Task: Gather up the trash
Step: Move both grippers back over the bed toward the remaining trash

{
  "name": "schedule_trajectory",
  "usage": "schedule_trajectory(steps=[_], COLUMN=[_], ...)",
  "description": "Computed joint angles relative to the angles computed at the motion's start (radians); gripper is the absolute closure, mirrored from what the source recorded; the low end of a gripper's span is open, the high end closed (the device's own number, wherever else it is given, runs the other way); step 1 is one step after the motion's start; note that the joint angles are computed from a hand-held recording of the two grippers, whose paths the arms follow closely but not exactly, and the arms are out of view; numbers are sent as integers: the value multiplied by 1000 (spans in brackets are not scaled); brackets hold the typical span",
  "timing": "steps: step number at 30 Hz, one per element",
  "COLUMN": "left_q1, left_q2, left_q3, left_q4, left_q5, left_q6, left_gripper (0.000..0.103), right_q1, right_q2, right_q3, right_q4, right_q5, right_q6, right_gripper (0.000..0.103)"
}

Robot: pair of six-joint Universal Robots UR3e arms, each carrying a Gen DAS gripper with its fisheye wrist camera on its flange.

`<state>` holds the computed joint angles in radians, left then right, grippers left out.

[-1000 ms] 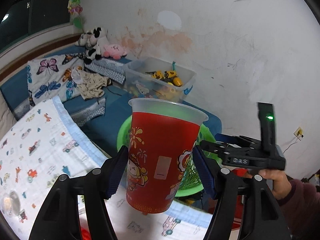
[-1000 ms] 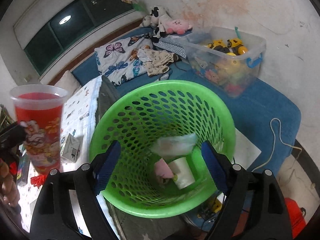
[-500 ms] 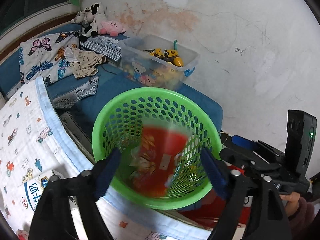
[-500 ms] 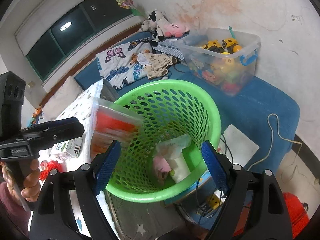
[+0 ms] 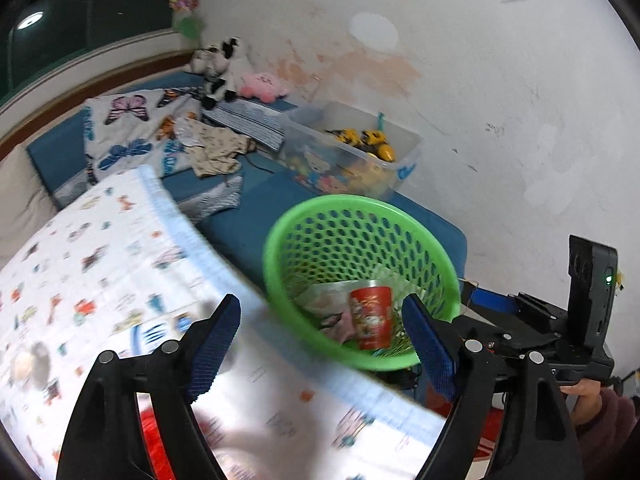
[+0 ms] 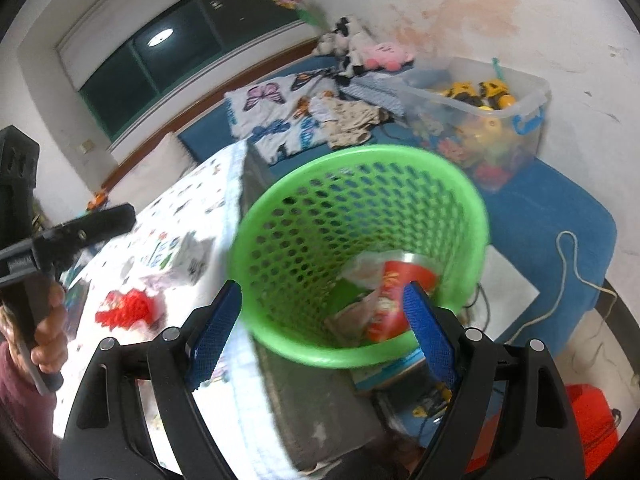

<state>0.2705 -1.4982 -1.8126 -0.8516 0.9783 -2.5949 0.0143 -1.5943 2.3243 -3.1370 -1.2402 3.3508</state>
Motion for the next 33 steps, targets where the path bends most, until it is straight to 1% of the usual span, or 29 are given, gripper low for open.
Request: schedule_trajectory(steps=[5, 9, 15, 18, 22, 29, 32, 33], left_q1=[170, 336, 546, 627, 707, 877, 952, 983], left_q2=[136, 225, 325, 367, 402, 459, 482, 490], left_q3=[-73, -105, -154, -173, -192, -177, -172, -174], left_q4=[-101, -231, -406, -486, -562, -834, -971, -1020], left_q5=[-57, -101, -149, -158, -164, -169, -151, -138], left_q6=[108, 218, 381, 464, 547, 825, 978, 1046], left_gripper=[23, 23, 23, 23, 23, 23, 23, 23], right_q1=[110, 197, 332, 394, 468, 548, 560, 564], right_q2=[59, 111, 224, 286, 364, 467, 496, 506], right_q3=[-72, -140, -280, -357, -451, -566, -589, -599], right_q4=[4, 15, 57, 84, 116, 176, 183, 188], right_q5=[-33, -55, -87, -109, -131, -153, -154, -155], right_q6=[19, 31, 31, 21, 3, -52, -68, -76], right_gripper=[20, 20, 20, 20, 21, 25, 26, 27])
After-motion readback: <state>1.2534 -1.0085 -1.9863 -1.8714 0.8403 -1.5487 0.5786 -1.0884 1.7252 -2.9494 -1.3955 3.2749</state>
